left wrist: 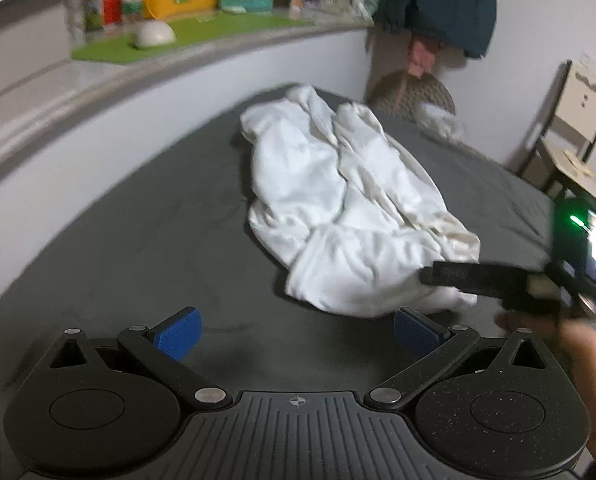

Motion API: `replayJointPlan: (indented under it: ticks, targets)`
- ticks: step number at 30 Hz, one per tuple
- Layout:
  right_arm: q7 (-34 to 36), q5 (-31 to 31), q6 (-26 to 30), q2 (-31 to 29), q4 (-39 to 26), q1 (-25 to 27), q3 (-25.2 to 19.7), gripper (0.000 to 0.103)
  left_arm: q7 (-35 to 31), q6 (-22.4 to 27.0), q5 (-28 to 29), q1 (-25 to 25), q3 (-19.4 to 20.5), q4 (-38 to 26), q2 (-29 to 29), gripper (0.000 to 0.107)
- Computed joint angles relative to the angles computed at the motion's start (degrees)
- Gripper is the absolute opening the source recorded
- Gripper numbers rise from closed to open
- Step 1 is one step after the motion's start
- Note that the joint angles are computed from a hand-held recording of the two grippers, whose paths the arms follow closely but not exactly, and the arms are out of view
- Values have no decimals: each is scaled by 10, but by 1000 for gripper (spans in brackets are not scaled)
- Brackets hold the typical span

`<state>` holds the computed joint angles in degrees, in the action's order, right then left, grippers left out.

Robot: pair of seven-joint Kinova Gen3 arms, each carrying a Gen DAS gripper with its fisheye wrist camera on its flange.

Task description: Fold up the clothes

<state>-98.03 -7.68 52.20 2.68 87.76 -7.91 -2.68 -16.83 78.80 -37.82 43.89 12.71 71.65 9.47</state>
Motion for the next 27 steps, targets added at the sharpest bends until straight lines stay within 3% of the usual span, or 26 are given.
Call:
replayJointPlan:
  ticks: [4,7,10,15,17,20,24,27]
  targets:
    - [27,-39,1,-3,9,-8,28,16,15,-8,-4,1,0,5,1,103]
    - [46,-51,-24,-56,53,33,17,12,21,-11,-9,6,2,7,-2,103]
    - [-7,10,-19,-127,87,91,-6,11,20,-21,-22,16,10,13,-9,103]
    - [-24,41,47,-260,116,172,47,11,20,-34,-51,39,26,23,-18,103]
    - [-35,72,75,-311,115,162,85,11,16,-48,-48,40,31,29,-23,103]
    - [-28,110,124,-357,89,142,105,11,21,-57,-39,43,38,30,-25,103]
    - [52,43,209,-369,45,59,171,11,34,-66,-26,46,40,24,-22,103]
    - [73,-19,206,-403,40,7,199,11,56,-82,-19,48,37,27,-21,103]
